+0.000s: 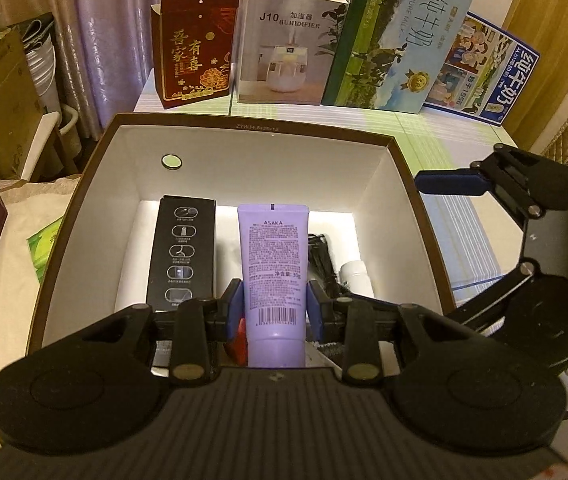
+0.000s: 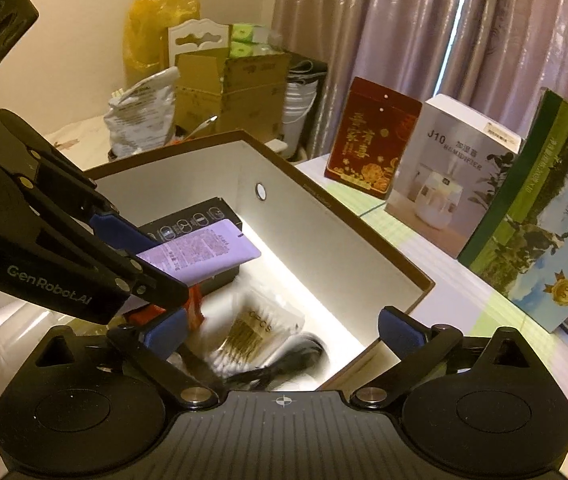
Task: Organize objects
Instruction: 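Carry tube and cable into the box and open both tools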
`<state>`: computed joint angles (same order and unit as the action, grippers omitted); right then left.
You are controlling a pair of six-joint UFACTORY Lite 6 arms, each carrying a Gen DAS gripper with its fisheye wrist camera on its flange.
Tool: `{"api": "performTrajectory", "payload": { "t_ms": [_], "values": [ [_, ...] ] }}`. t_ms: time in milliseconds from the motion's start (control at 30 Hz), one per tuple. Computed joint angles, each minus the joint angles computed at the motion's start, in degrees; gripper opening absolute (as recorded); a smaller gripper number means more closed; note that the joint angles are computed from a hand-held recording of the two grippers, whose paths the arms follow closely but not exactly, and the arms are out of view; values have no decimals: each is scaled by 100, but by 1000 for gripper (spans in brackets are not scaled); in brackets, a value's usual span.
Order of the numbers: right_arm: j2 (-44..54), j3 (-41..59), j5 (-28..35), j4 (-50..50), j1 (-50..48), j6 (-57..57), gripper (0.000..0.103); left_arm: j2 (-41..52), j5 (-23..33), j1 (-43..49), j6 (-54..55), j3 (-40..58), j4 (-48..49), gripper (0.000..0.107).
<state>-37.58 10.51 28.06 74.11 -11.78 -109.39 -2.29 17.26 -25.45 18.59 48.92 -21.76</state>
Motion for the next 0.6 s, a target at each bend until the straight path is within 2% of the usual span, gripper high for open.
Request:
{"api": "performTrajectory", "payload": {
  "t_ms": [400,500,600],
  "values": [
    [-390,-168,97,-368,-281,494,100,436,-94,-5,627,345,-534,29],
    [-527,-190,172,-517,-329,681,100,342,-101,3,741,336,-616,45],
    [-839,-266,222,-854,-281,1127,101,219,-85,3,632,311,-484,52]
  ]
}}
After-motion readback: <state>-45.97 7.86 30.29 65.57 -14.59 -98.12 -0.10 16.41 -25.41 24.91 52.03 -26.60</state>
